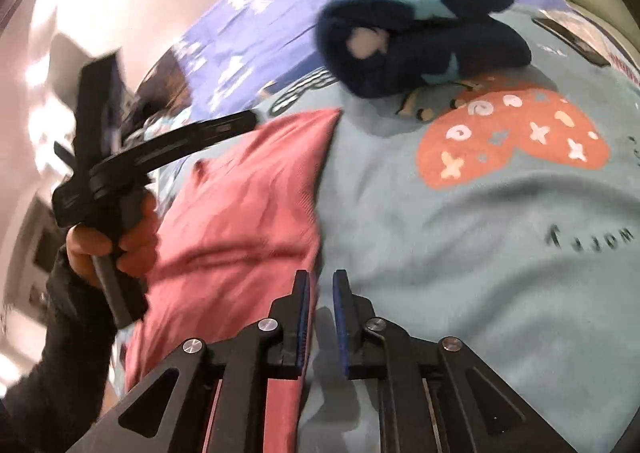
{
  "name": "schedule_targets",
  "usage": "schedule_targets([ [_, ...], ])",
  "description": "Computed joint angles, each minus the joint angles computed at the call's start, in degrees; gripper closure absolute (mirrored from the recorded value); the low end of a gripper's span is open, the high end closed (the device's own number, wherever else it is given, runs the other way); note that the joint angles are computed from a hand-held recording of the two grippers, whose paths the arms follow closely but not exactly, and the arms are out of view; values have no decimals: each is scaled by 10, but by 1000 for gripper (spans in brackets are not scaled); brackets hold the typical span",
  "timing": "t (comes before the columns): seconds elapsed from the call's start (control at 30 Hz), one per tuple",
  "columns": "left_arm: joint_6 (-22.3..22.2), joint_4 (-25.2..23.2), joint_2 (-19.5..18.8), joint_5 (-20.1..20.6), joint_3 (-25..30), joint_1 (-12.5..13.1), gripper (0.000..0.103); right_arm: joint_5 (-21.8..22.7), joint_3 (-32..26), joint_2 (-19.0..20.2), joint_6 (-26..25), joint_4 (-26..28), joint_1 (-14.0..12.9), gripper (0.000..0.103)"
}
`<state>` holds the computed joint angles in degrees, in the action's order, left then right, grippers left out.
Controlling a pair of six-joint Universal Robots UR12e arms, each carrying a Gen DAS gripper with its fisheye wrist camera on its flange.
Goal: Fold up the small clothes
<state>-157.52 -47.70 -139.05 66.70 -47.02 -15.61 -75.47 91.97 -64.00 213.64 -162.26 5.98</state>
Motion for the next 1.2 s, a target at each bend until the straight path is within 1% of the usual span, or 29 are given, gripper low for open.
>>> schedule_targets([
  [0.07, -1, 39, 40, 1, -68, 20, 51, 17, 13, -12, -7, -3, 2, 87],
  [0.1, -12, 71, 67, 3, -116, 34, 50, 34, 23, -18, -8, -14, 3, 85],
  [0.13, -20, 90, 85, 6, -147, 43, 48, 41, 29, -20, -5, -21, 3, 81],
  [0.17, -27, 105, 102, 9, -178, 53, 47, 41, 33, -20, 5, -33, 20, 78],
  [0.2, -34, 117, 121, 12, -209, 64, 47, 45, 41, -26, 3, -38, 26, 77],
  [0.33, -69, 160, 181, 29, -316, 100, 47, 35, 60, -43, -11, -26, 43, 63],
  [0.4, -86, 178, 209, 30, -367, 117, 47, 36, 74, -54, -10, -27, 51, 58],
  [0.43, -92, 181, 220, 28, -384, 123, 46, 38, 85, -64, -8, -29, 54, 55],
  [0.47, -100, 184, 230, 26, -402, 129, 44, 35, 78, -57, -7, -24, 57, 53],
  [0.53, -111, 189, 246, 20, -433, 139, 41, 27, 78, -57, -3, -14, 63, 53],
  [0.6, -119, 193, 256, 7, -454, 147, 41, 36, 75, -53, 0, -8, 66, 53],
  [0.7, -127, 188, 273, -21, -483, 158, 40, 20, 69, -51, -4, 12, 73, 52],
  [0.77, -126, 177, 284, -46, -502, 164, 36, 10, 68, -49, -2, 13, 76, 51],
  [0.8, -119, 167, 288, -58, -509, 165, 35, 4, 69, -49, 0, 9, 79, 51],
  [0.83, -111, 161, 293, -60, -517, 165, 35, 0, 71, -51, 1, 5, 80, 61],
  [0.87, -105, 159, 296, -59, -523, 165, 35, 7, 73, -50, 3, -2, 80, 89],
  [0.9, -98, 154, 299, -62, -531, 165, 35, 17, 80, -54, 10, -12, 81, 99],
  [1.0, -101, 135, 307, -79, -547, 170, 35, 0, 91, -61, 26, -49, 86, 99],
  [1.1, -116, 152, 313, -109, -567, 178, 35, -8, 101, -66, 32, -82, 92, 99],
  [1.13, -127, 167, 314, -122, -574, 181, 35, -13, 104, -68, 33, -89, 93, 99],
  [1.17, -136, 178, 315, -130, -580, 182, 40, -17, 108, -71, 34, -95, 95, 99],
  [1.2, -141, 189, 315, -139, -584, 184, 51, -22, 111, -74, 38, -101, 96, 99],
])
